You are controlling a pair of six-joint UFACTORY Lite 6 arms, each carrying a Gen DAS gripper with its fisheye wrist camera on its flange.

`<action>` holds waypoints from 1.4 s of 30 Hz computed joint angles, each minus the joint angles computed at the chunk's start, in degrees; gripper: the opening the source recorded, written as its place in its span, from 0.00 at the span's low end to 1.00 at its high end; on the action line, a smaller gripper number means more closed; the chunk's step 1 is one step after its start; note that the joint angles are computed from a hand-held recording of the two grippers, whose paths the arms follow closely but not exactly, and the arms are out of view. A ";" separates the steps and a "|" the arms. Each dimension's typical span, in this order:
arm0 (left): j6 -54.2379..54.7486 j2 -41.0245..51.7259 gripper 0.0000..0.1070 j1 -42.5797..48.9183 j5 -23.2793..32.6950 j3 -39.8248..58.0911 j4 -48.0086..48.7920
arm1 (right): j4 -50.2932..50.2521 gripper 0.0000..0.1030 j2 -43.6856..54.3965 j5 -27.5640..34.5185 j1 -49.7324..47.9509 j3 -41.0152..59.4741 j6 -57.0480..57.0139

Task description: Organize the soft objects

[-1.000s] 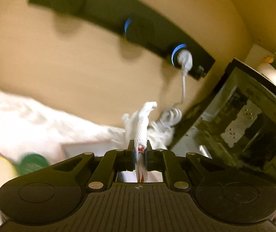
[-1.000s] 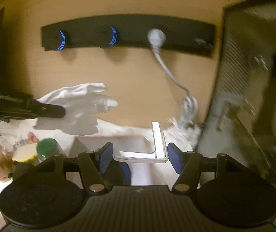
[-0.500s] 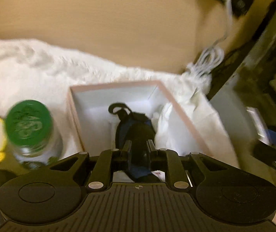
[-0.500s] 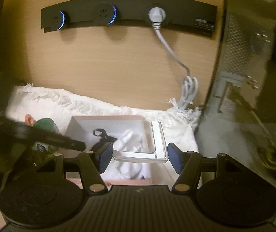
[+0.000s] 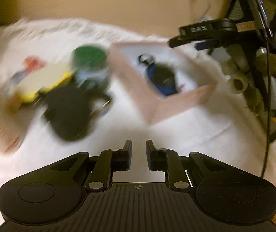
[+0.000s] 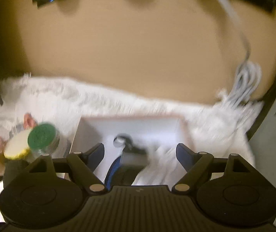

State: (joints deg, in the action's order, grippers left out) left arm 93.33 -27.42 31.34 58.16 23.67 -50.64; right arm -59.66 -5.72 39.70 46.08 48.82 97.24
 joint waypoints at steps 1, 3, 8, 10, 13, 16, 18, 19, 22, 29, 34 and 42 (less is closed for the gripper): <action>1.44 1.13 0.16 3.09 -0.10 0.17 1.07 | -0.30 0.79 1.22 -0.81 0.60 -0.46 1.38; 3.69 4.12 0.16 8.14 -0.31 1.15 1.77 | -0.80 0.79 3.13 -1.61 2.44 -0.95 3.90; 7.06 8.87 0.16 17.14 2.72 4.50 -6.27 | -4.31 0.79 4.91 0.80 11.18 -0.77 10.56; 5.97 8.83 0.16 16.24 2.79 5.24 -11.68 | -4.39 0.79 5.68 3.55 14.59 0.70 10.25; 3.24 8.29 0.16 8.79 -2.81 5.71 -18.92 | -3.55 0.81 6.31 7.72 19.34 2.60 9.31; 0.72 6.95 0.16 -3.54 -17.43 5.03 -21.84 | -1.47 0.81 5.27 9.76 22.28 2.90 7.81; -1.76 6.58 0.17 -10.12 -26.23 4.44 -19.76 | -0.36 0.81 4.36 10.85 24.16 2.14 7.63; -2.34 6.06 0.18 -11.39 -27.99 3.81 -18.94 | 0.15 0.81 3.91 11.53 25.17 1.64 7.79; -2.92 5.87 0.18 -11.42 -27.15 3.66 -17.17 | 1.20 0.81 2.36 14.24 29.04 -0.43 9.50; -13.87 9.32 0.41 -17.24 -31.60 6.89 -7.28 | 2.22 0.81 1.12 16.33 34.13 -2.73 12.57; -19.68 15.26 0.65 -20.27 -33.71 9.76 -5.13 | 2.90 0.81 -0.12 16.56 35.66 -4.20 13.27; -10.99 21.35 0.70 -20.32 -35.21 10.33 -17.43 | 4.74 0.81 -0.55 20.50 39.23 -4.89 13.76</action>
State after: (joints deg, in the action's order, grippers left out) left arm 82.34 -6.07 11.02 22.95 34.00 -68.07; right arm -54.92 -6.27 60.21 85.32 43.94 111.00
